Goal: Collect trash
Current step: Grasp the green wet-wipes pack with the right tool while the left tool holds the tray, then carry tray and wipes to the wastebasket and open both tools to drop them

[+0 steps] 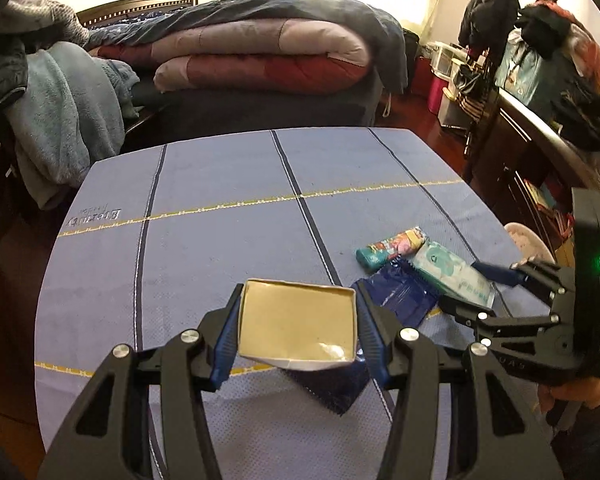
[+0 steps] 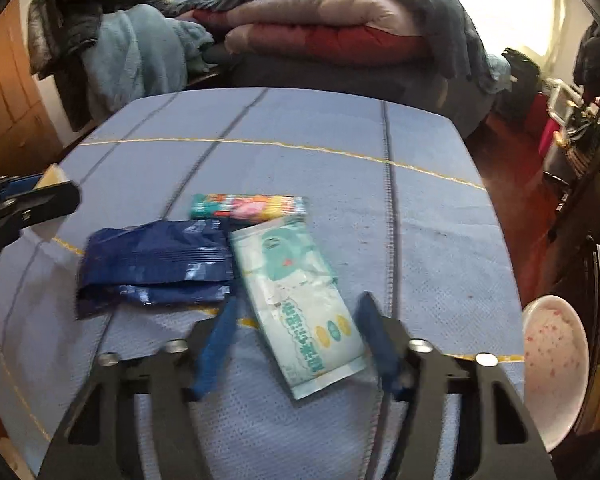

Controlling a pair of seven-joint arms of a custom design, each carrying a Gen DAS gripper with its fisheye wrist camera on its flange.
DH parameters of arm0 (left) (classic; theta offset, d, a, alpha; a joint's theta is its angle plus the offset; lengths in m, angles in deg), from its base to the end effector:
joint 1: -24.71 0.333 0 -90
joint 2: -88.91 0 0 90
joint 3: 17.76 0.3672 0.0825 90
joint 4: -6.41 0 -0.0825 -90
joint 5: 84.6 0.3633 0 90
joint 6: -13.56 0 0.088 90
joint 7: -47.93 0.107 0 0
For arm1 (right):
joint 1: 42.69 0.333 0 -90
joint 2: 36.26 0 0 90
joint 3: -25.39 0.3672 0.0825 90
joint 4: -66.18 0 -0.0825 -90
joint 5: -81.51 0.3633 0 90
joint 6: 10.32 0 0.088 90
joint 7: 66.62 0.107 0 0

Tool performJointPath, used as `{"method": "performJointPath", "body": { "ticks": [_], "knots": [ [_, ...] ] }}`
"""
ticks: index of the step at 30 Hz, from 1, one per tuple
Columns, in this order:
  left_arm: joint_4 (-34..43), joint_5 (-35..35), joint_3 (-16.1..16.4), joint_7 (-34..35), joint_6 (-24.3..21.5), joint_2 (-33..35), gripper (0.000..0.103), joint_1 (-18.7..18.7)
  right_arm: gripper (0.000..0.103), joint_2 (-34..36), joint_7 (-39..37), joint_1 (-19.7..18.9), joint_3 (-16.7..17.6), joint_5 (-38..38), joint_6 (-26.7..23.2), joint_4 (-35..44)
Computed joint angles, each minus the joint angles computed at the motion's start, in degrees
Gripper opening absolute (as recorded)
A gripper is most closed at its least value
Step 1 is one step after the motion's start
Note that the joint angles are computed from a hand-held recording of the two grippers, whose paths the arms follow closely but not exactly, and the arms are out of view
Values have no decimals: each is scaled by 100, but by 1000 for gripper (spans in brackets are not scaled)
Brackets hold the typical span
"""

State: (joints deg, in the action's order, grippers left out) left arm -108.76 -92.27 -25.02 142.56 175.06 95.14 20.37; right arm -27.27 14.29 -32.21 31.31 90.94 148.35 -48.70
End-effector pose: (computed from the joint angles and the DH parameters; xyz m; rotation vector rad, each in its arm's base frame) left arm 0.6003 -0.1130 0.5451 -1.7031 2.0122 -0.8090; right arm 0.5972 0.1646 0.5111 -2.0773 1.5256 -0.4127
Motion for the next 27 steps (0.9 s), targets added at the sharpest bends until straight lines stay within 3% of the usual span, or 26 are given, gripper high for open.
{"method": "performJointPath", "body": {
  "ticks": [1,9,16,27],
  "knots": [
    [-1,-29,-7,6,7,-1,52,2,43,-17,-90,-16,31,54,-4,-11],
    [54,-336,-109,191,22,-86,52,-29,42,-460,-561,-128,38,1203,103,-426],
    [291,-615,-268,526,47,-42,52,-185,43,-995,-964,-4,-288,2309,208,-868],
    [954,-905,-591,1077,-53,300,52,-634,43,-1605,-708,134,-867,2532,526,-1493]
  ]
}}
